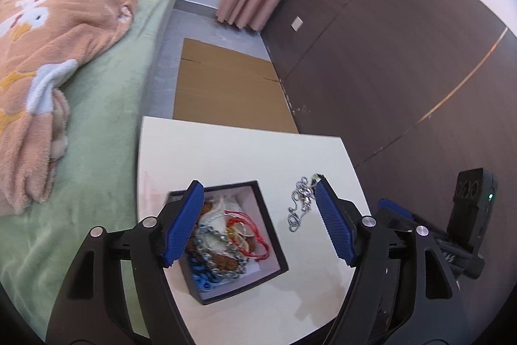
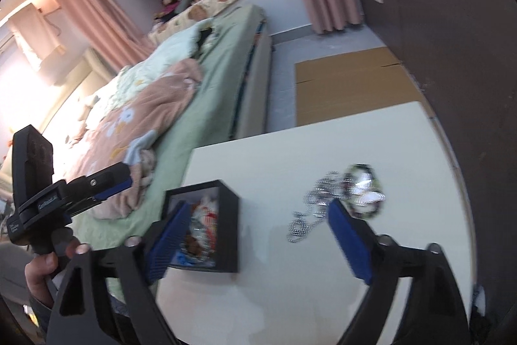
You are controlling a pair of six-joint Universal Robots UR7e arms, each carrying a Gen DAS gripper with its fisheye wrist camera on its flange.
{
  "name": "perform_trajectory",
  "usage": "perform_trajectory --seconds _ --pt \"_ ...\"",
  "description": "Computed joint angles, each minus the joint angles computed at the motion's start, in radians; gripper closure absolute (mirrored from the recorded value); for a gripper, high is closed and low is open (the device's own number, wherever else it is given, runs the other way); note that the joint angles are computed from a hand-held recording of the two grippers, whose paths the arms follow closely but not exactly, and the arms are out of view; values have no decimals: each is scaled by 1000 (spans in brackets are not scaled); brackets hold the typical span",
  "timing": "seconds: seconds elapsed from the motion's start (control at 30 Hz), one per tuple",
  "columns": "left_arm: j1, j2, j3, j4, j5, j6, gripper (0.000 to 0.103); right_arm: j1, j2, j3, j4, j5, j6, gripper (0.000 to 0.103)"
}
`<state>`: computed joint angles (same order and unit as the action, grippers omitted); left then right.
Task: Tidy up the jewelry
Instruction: 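Lower the silver chain into the black box and open the right gripper, then move the left gripper to the pile and grasp the silver ball chain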
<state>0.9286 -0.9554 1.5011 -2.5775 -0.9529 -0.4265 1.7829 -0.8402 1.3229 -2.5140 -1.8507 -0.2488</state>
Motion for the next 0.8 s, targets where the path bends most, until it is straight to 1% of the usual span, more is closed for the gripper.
perform_trajectory --seconds 0.13,0.3,0.37,0.47,0.57,0.6,0.63,0.73,0.8 --pt "-7 50 -42 25 -21 15 31 -19 -32 13 2 3 14 11" --pt "-20 118 -101 58 -42 43 31 -42 -57 18 17 -21 32 10" --pt "-22 143 -123 73 -50 44 32 -55 -67 21 20 -19 38 8" --pt "-24 184 -164 93 -55 43 35 -73 -76 21 18 -29 59 8" --pt "-22 229 -206 116 -63 40 39 -96 -83 15 24 -25 95 8" --pt "-19 248 -224 126 -67 42 41 -106 -85 12 28 -23 110 8" --pt "-18 264 -240 136 -67 44 46 -112 -85 8 33 -23 118 8" --pt "-7 308 -285 181 -81 36 55 -132 -89 0 42 -16 136 8" --pt "-5 333 -310 201 -78 40 55 -140 -88 -8 55 -20 147 8"
